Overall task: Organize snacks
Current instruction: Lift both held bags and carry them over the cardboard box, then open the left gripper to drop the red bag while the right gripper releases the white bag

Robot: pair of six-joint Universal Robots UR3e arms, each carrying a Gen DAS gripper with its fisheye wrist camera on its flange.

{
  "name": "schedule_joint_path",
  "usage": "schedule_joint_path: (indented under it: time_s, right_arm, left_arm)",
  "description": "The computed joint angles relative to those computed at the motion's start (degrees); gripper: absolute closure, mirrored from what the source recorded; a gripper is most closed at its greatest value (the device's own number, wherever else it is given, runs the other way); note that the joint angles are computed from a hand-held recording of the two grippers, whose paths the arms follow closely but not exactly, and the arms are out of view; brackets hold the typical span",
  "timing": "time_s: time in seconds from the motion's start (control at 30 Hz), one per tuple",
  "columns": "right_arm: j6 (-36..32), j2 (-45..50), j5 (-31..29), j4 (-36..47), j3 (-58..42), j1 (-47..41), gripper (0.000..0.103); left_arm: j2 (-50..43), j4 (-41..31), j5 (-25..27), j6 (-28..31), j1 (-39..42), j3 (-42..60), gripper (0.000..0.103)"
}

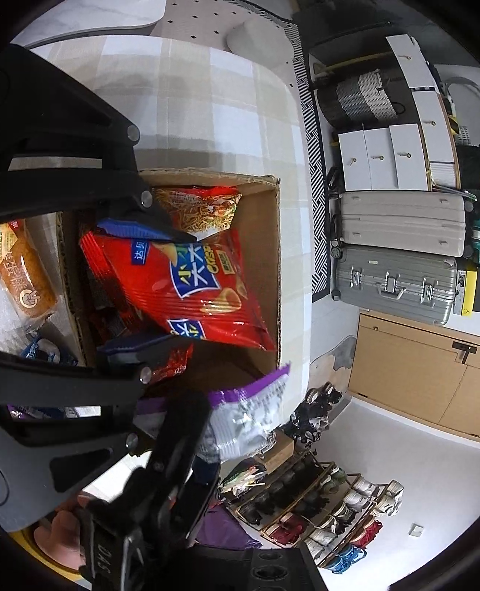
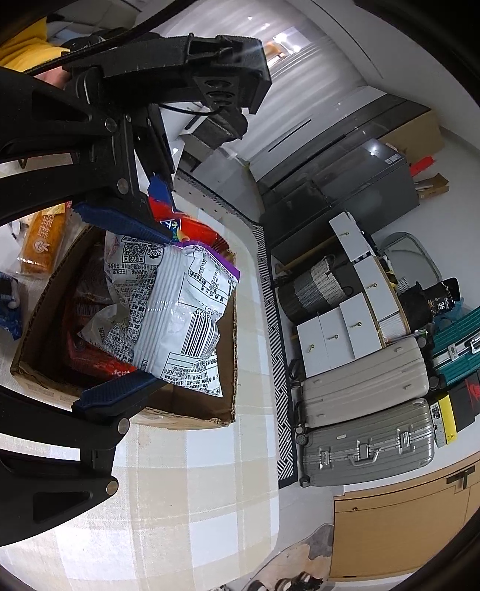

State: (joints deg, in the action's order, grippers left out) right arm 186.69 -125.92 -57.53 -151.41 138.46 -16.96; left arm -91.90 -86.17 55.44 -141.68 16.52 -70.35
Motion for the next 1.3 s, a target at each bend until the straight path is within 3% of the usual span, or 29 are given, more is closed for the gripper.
schedule_joint_path:
  time_s: [0.2,0.43,0.67,1.1,1.3]
  right_arm:
    - [-0.1,0.3,-0.3,0.0,-0.3,0.4,0.034]
    - [1.4,4.1,-2.6,-2.8,0.1,2.7,0.034]
    - [1.5,3.6,-2.5,-2.8,0.6,2.3,0.034]
    - [3.0,6.9,-7.6,-3.6,-1.8,6.6,0.034]
    - [3.8,8.9,-11.0,-4.1,-3.6,10.2,0.023]
  left_arm:
    - [2.4,-3.2,-2.0,4.1,4.0,-2.8,0.064]
    - [5.0,-3.9,-3.7,4.4,6.8,-4.3,0.042]
    - [6.5,-8.6,-4.7,6.8,9.7,-2.2,0.041]
    - [11.1,-15.3,-5.2,10.9,14.4,-1.4,0.037]
    - [13.3,-20.0,-5.8,14.1,17.6,-0.2,0.034]
